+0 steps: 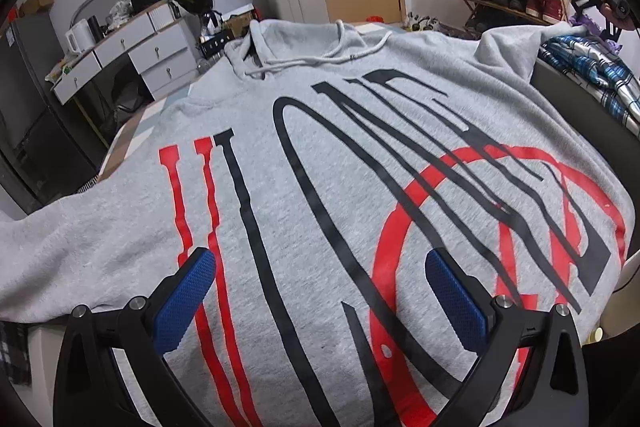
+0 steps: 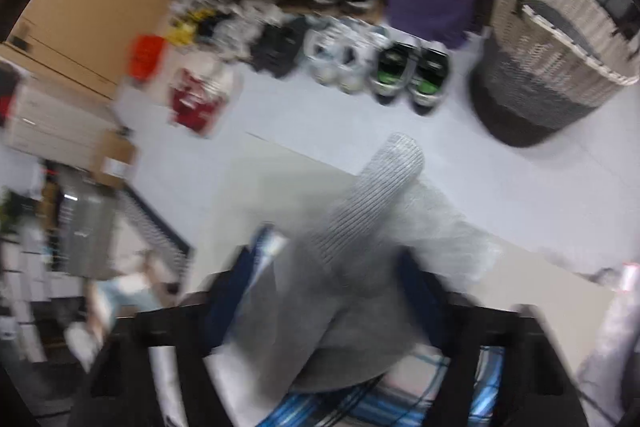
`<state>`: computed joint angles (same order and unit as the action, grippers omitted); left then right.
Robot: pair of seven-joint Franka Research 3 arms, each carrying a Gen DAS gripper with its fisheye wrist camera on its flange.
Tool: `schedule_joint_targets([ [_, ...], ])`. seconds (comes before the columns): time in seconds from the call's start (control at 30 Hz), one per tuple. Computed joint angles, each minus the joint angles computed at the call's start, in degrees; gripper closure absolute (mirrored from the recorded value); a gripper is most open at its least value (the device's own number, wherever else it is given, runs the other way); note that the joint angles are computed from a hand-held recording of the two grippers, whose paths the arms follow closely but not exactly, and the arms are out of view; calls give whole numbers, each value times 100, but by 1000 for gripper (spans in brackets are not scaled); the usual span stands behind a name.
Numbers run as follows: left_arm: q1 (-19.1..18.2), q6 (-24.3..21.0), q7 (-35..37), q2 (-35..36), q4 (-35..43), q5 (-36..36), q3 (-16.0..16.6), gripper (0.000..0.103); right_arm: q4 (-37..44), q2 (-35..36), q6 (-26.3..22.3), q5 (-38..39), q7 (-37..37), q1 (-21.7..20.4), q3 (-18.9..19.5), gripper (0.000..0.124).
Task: Fold large clothes
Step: 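Lift the sleeve cuff with the right gripper and pull it up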
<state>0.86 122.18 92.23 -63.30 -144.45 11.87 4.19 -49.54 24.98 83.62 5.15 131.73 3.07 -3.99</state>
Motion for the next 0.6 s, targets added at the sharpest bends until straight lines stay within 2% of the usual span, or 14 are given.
schedule_joint_targets([
  [0.07,-14,-87,0,44,50,-60,32,1,400,252,-344,-150,-21,27,-43,87],
  [0.1,-15,-149,8,56,85,-94,67,1,300,209,-293,-199,-77,39,-45,101],
  [0.23,-24,-290,-16,123,190,-237,135,1,-803,-440,625,-261,-49,115,-46,113],
  [0.4,0,-320,-47,79,228,-334,164,1,-2632,-1644,2748,-240,-71,167,17,115],
  [0.47,20,-275,-58,70,234,-321,164,1,-3155,-2017,3452,-226,-141,165,61,115],
  [0.6,69,-208,-120,22,246,-320,178,1,-3766,-2551,4446,-338,-196,212,198,115],
])
